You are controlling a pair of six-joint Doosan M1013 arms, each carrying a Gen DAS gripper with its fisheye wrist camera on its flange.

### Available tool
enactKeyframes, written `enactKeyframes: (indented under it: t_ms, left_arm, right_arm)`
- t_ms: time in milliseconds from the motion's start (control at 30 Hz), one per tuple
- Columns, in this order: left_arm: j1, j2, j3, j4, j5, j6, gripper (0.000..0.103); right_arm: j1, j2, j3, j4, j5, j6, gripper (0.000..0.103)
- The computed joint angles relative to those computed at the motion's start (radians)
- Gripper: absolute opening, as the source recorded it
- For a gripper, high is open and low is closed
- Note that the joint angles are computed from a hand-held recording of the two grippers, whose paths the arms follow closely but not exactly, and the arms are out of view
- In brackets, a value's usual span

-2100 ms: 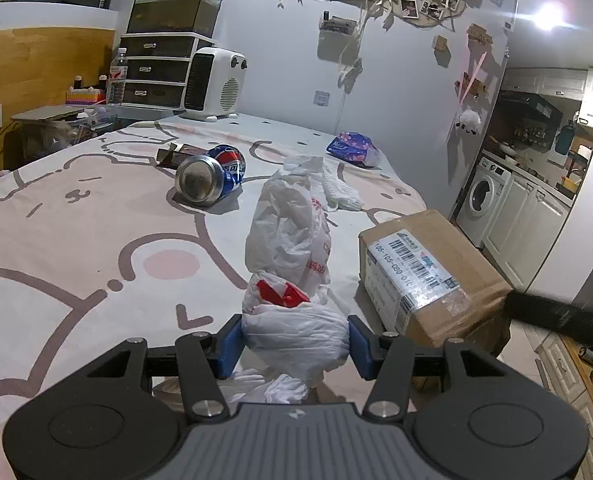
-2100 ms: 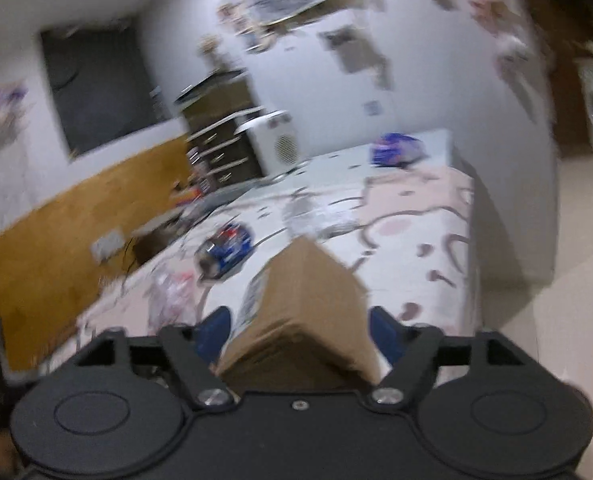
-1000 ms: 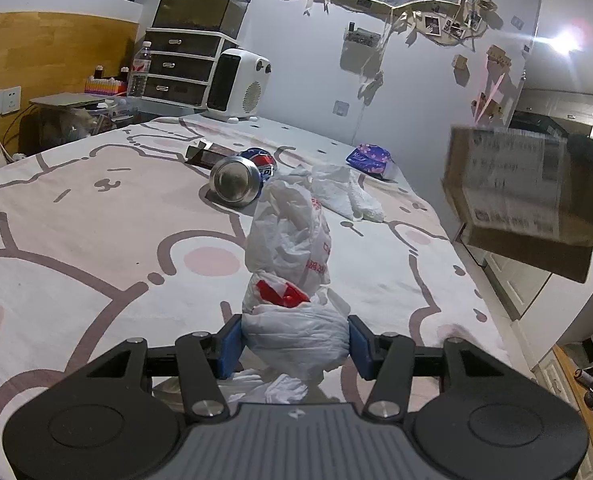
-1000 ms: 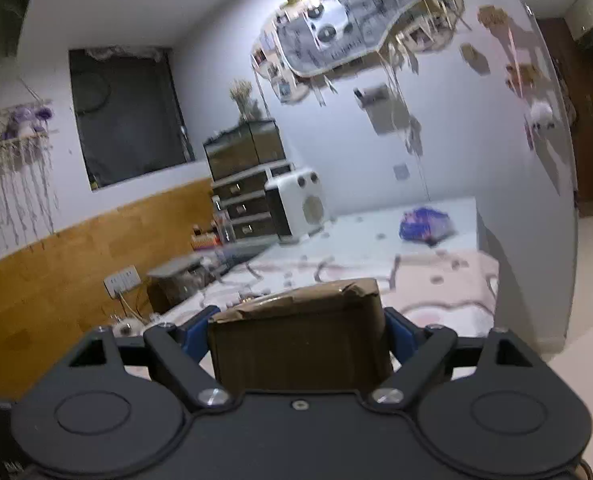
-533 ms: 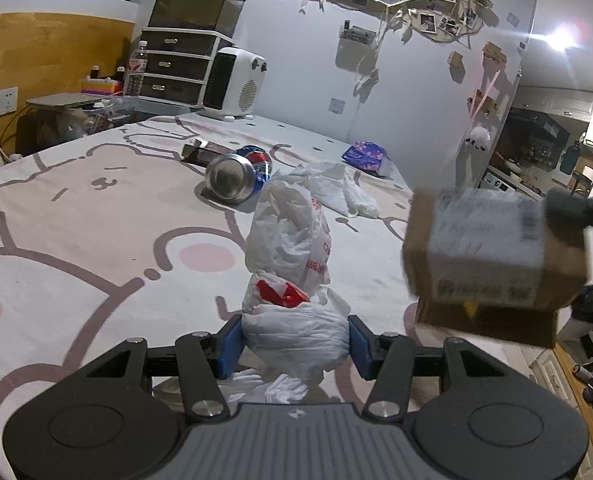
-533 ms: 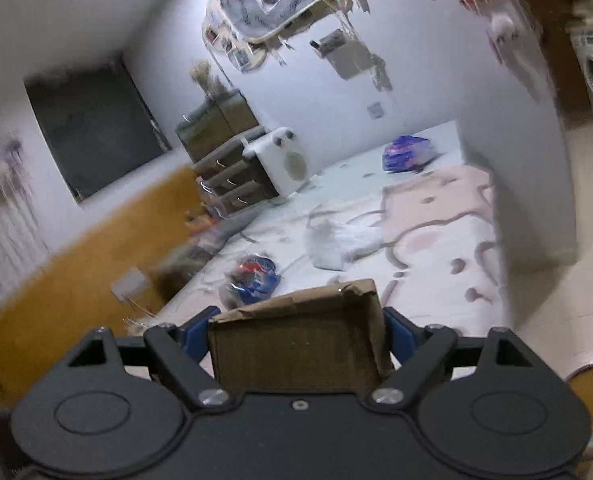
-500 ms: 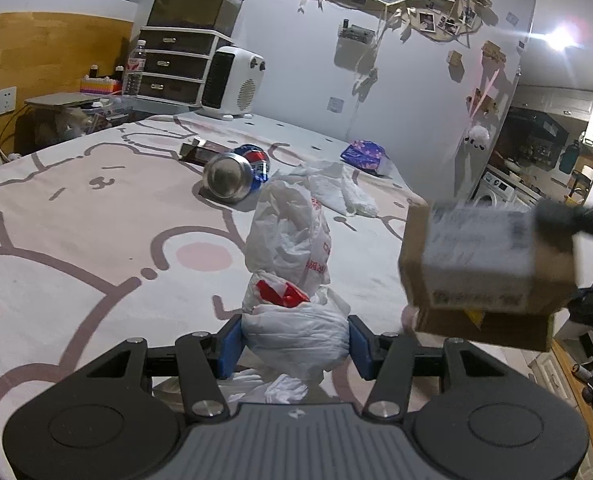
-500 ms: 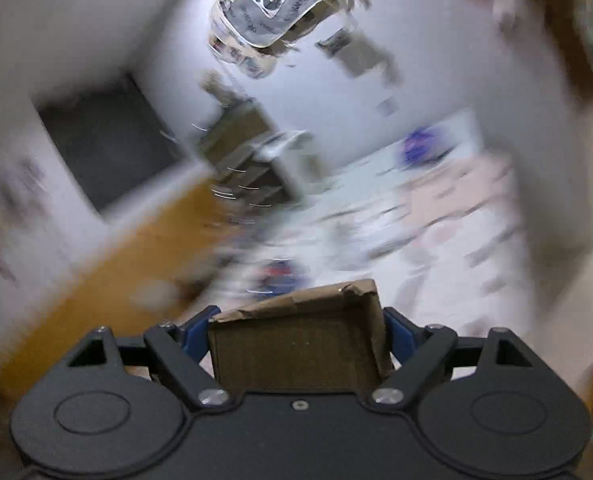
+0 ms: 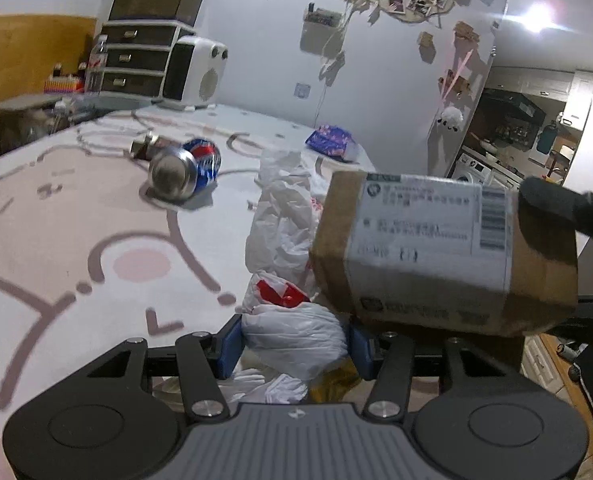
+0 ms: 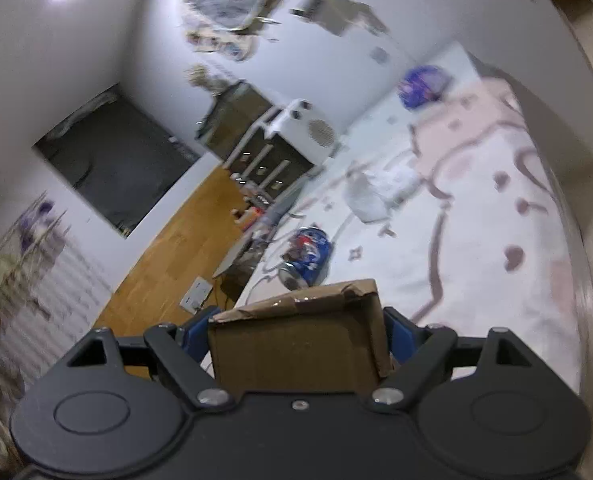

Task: Collect trash
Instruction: 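Carry the bag and the parcel box with both tools toward the wastebasket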

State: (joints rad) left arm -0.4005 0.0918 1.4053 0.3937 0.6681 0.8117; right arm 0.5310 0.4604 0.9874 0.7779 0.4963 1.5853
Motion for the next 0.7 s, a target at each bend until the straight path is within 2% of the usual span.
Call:
enactKeyframes:
  t_ms: [100, 400, 533, 700]
  left_arm:
    - [-0.006, -0.002, -0.005, 0.038, 0.012, -0.012, 0.054]
    - [-0.024, -0.022, 0.001, 0.132, 0.051, -0.096, 0.054]
    - [-0.047, -0.031, -0.007, 0.182, 0.058, -0.129, 0.054]
    - [-0.083, -0.017, -0.034, 0.177, 0.061, -0.103, 0.054]
  right_arm:
    - [0.008, -0.014, 0.014, -0.043, -0.035, -0.035, 0.086]
    - [0.014, -0.033, 0.035, -0.225, -0.071, 0.072, 0.086]
    - [0.014, -0.046, 0.048, -0.259, -0.078, 0.070, 0.086]
    - [0.018, -0.079, 0.082, -0.358, -0.105, 0.074, 0.086]
